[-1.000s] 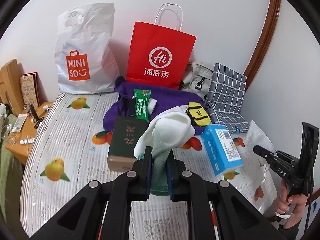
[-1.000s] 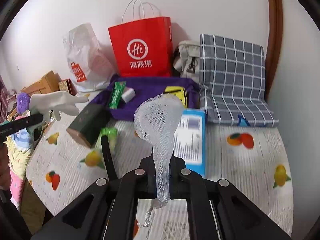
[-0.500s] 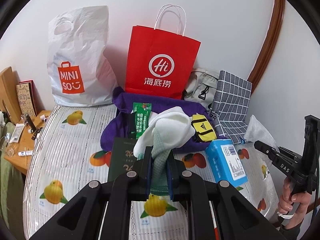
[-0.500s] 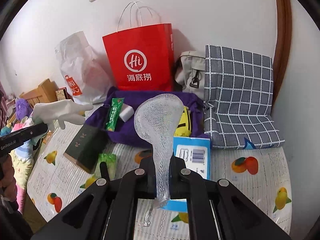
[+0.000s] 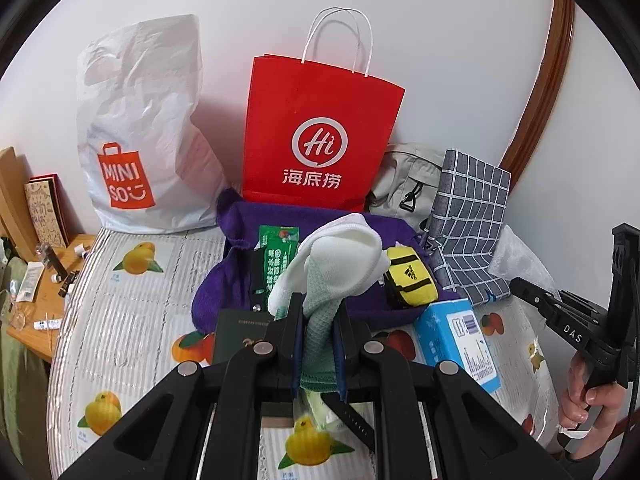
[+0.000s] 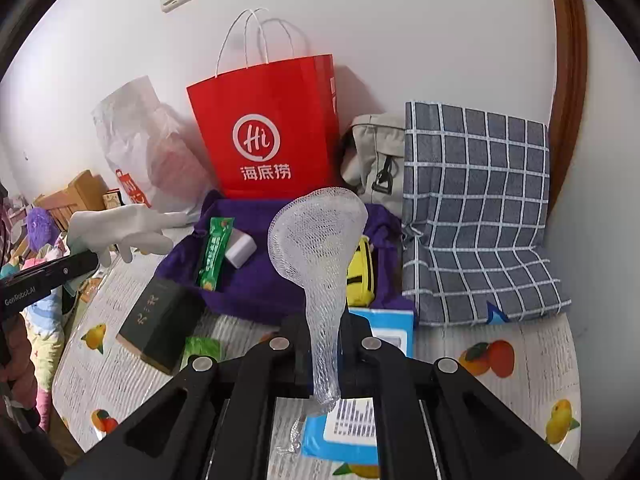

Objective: Organize soft objects
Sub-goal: 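Carry the white glove with the left tool while the right tool carries the mesh bag toward the towel, then lower the white glove onto the towel with the left tool while the right tool lowers the mesh bag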

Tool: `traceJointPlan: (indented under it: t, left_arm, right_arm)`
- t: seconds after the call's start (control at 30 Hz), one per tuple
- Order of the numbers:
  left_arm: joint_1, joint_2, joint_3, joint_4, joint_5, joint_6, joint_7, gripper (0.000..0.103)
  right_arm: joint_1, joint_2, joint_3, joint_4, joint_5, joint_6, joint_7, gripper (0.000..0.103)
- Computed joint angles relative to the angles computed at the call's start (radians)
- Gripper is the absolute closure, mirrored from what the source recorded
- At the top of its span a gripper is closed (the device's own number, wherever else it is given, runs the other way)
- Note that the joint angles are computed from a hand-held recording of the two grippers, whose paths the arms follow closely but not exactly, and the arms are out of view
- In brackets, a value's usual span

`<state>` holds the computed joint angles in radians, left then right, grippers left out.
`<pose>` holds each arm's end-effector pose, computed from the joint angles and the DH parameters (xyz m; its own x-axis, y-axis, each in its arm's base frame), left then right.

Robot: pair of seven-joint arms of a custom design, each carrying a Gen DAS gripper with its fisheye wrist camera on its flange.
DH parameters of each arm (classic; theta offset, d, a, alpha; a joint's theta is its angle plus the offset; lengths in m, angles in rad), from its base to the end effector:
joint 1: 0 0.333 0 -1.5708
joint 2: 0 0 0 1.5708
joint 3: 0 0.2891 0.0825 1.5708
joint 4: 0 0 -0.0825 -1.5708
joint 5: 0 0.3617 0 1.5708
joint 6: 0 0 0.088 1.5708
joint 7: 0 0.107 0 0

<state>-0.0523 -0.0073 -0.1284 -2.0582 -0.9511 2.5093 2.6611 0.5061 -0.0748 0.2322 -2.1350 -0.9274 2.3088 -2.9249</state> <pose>0.5560 -0.0953 0.4689 -0.6280 -0.7503 0.2065 -0.6266 0.3302 -0.7059 0.4047 0.3491 0.4544 -0.4005 -0.9037 -0.1514 -0.6026 0.3843 -0.6994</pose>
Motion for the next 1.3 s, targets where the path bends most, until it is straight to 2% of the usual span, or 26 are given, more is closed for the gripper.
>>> traceJointPlan:
  t: [0.07,0.4,0.57,0.73,0.97,1.1,1.3]
  left_arm:
    - [-0.001,0.016,-0.002,0.022,0.008,-0.018,-0.013,0.09]
    - [0.001,0.079,-0.03,0.092,0.052,0.02,-0.06,0.09]
    - [-0.002,0.127,-0.05,0.125,0.12,0.09,-0.125,0.09]
    - [0.009,0.171,-0.072,0.165,0.15,0.091,-0.151,0.09]
    - [0.018,0.222,-0.092,0.214,0.22,0.12,-0.211,0.09]
    - [0.025,0.252,-0.105,0.252,0.25,0.126,-0.241,0.09]
    - [0.027,0.303,-0.131,0.31,0.295,0.132,-0.277,0.09]
  right_arm:
    - [-0.006,0.006,-0.006,0.008,-0.007,0.007,-0.009,0.097]
    - [-0.032,0.04,-0.038,0.044,-0.04,0.062,-0.034,0.097]
    - [-0.045,0.061,-0.058,0.062,-0.049,0.092,-0.042,0.097]
    - [-0.05,0.103,-0.077,0.103,-0.052,0.103,-0.063,0.097]
    - [-0.052,0.174,-0.119,0.16,-0.052,0.168,-0.103,0.097]
    - [-0.04,0.203,-0.135,0.198,-0.063,0.142,-0.15,0.097]
    - [-0.054,0.23,-0.169,0.201,-0.048,0.203,-0.154,0.096]
